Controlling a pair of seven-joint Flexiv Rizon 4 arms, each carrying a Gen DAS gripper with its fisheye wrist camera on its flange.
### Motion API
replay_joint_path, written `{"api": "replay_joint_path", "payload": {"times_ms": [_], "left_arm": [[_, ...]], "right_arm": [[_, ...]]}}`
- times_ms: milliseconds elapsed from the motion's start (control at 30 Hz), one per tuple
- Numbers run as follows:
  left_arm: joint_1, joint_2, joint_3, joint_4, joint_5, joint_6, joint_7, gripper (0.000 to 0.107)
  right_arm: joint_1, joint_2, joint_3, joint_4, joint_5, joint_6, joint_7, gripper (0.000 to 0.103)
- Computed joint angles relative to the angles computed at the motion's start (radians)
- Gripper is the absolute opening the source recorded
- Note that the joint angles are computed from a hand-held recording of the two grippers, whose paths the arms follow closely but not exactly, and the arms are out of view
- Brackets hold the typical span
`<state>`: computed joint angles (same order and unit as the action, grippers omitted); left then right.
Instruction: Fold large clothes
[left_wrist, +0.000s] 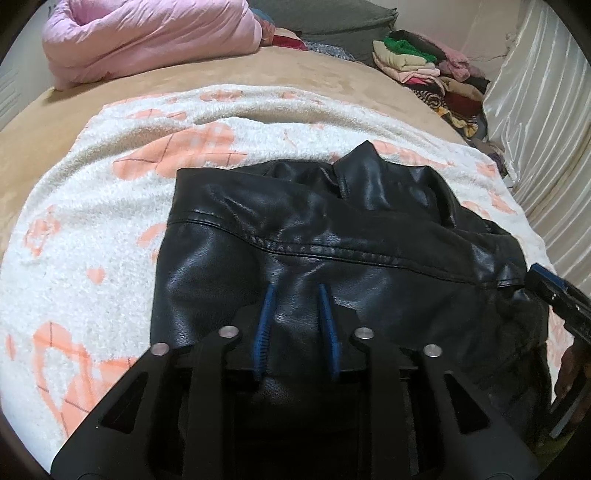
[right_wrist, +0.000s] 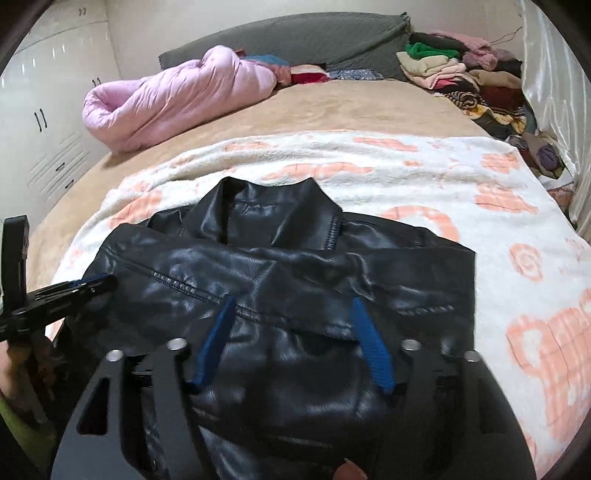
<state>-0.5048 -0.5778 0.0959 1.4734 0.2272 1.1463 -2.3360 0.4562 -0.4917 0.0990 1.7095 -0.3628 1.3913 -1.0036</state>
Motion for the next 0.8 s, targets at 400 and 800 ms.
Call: {"api": "replay_joint_path", "payload": {"times_ms": [400,800], "left_arm": [[-0.024,0.053,-0.002,0.026,0.018,0.014,-0.009,0.073],[-0.048,0.070,-0.017,0.028,0.105,-0.095,-0.036,0.078]], "right_arm": [[0.104,0.079,-0.149,0.149,-0.117,0.122,0.140,0.088],[0.200,0.096,-0.280,0.185,-0.379,0.158,0.305,0.088]]}}
